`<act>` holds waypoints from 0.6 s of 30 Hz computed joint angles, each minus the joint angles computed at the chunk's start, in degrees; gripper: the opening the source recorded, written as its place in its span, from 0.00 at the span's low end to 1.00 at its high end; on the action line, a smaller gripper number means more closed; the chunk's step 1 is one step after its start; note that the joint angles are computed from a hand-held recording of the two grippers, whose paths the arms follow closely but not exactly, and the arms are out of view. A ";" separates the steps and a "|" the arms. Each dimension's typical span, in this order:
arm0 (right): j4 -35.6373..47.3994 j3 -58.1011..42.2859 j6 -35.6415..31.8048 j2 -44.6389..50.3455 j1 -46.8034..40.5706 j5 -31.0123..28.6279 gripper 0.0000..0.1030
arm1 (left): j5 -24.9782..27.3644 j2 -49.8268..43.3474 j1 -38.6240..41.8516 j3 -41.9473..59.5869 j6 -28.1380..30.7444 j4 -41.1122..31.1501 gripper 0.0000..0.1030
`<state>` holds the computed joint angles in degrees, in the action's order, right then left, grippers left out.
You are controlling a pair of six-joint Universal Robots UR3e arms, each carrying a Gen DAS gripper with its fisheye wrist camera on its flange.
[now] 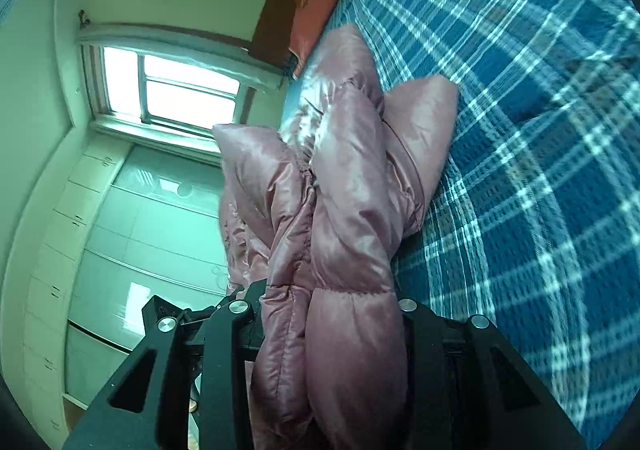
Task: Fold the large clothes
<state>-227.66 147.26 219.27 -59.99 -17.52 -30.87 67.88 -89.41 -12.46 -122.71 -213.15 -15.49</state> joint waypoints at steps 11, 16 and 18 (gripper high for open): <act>45.33 -9.02 -18.56 -27.47 2.01 -12.51 0.73 | -10.79 4.51 10.00 -5.17 5.59 0.95 0.75; 44.40 -19.73 -11.89 -19.32 3.51 -13.53 0.74 | -8.83 -2.43 8.87 1.11 3.45 -0.28 0.75; 41.85 -22.18 -7.67 -15.09 3.23 -12.51 0.73 | -6.03 -4.37 7.41 4.01 3.19 -2.42 0.73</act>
<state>-185.81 125.08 211.60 -75.08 -14.29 -43.38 61.84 -93.78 -5.05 -118.70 -209.96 -17.91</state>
